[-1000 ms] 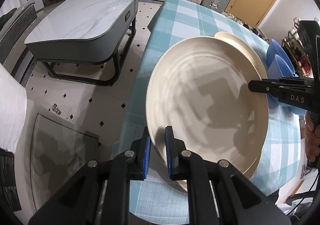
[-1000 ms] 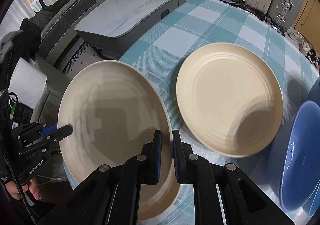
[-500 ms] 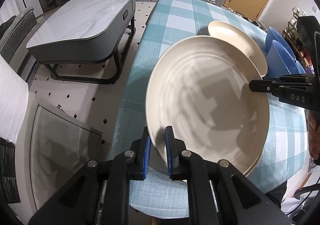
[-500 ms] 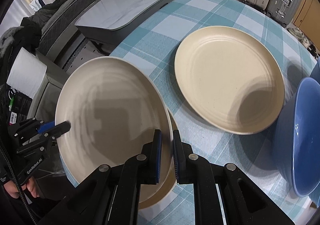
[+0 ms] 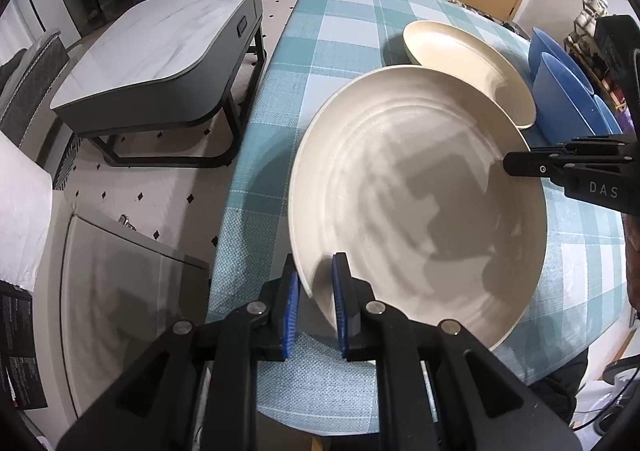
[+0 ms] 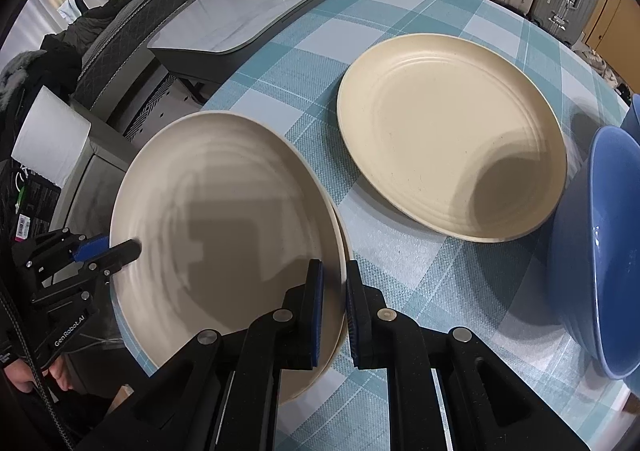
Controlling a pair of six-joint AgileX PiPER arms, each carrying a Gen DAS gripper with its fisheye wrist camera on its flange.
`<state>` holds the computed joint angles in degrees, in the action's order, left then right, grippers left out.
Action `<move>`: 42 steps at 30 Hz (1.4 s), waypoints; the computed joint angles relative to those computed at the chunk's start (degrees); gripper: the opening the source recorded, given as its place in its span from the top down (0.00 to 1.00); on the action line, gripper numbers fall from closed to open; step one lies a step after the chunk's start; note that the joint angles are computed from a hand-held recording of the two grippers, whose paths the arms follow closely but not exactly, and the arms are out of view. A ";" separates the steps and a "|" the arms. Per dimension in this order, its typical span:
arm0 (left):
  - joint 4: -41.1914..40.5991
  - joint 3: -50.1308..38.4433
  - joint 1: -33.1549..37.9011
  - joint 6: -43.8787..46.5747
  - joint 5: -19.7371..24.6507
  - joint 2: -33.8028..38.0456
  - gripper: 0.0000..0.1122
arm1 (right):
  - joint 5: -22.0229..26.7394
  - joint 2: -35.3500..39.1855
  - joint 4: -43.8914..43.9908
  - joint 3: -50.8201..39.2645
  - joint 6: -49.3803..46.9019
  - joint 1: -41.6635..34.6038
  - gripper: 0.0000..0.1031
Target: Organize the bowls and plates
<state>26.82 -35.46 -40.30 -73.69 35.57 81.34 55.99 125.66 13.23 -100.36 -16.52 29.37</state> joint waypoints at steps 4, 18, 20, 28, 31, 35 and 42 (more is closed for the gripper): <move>1.51 -0.60 -1.39 -1.34 1.34 1.10 0.88 | -0.55 -0.30 0.10 0.72 -0.54 -0.17 0.90; 3.81 -1.45 -3.47 -3.82 3.02 3.87 0.88 | -3.37 -1.71 -5.60 3.87 0.36 1.83 0.90; 3.82 -1.55 -3.61 -3.92 3.14 4.01 0.88 | -3.86 -2.05 -5.97 4.49 0.55 2.00 0.90; 3.67 -1.34 -3.40 -3.95 2.61 3.77 0.88 | -5.64 -1.46 -8.65 6.18 0.71 3.28 0.86; 3.86 -1.26 -3.49 -4.35 2.53 3.81 0.88 | -6.00 -1.43 -7.77 6.42 0.05 2.95 0.86; 4.07 -1.21 -3.66 -4.69 2.45 3.88 0.87 | -6.12 -1.46 -7.42 6.46 -0.40 2.66 0.86; 9.17 -1.45 -7.30 -13.45 7.63 0.20 0.84 | -11.13 -6.58 -4.53 12.19 -2.89 1.44 0.86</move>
